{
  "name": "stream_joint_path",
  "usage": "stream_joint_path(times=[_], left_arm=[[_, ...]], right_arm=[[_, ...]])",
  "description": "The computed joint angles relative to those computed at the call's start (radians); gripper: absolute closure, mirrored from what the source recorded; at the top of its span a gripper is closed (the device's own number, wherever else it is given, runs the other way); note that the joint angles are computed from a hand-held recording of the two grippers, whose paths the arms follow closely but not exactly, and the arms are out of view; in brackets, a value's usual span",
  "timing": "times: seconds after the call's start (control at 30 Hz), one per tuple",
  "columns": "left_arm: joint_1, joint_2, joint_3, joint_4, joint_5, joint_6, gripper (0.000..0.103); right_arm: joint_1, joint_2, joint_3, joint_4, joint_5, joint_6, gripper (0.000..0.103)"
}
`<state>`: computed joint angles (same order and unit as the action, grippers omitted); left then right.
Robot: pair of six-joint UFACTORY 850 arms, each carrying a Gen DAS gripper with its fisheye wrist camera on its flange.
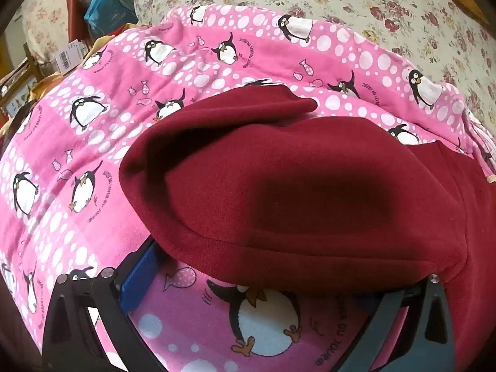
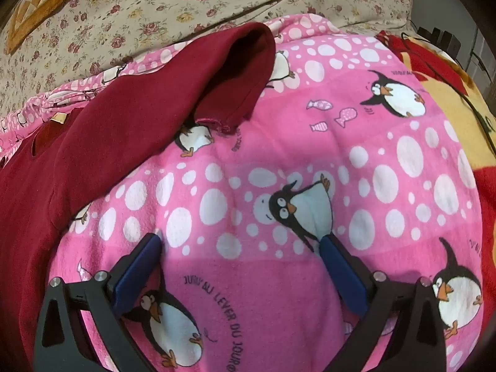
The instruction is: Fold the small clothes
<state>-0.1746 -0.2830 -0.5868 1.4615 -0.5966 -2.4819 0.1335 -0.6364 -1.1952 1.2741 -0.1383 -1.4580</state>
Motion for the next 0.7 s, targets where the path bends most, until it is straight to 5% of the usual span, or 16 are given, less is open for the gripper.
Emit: stream_joint_path(times=[0.5, 0.7], left_arm=[[0.003, -0.003, -0.005, -0.012, 0.001, 0.016, 0.015], [0.037, 0.027, 0.003, -0.072, 0.088, 0.140, 0.015]], right_arm=[[0.000, 0.000, 0.001, 0.030, 0.000, -0.030, 0.000], [0.003, 0.001, 0.002, 0.043, 0.004, -0.041, 0.000]])
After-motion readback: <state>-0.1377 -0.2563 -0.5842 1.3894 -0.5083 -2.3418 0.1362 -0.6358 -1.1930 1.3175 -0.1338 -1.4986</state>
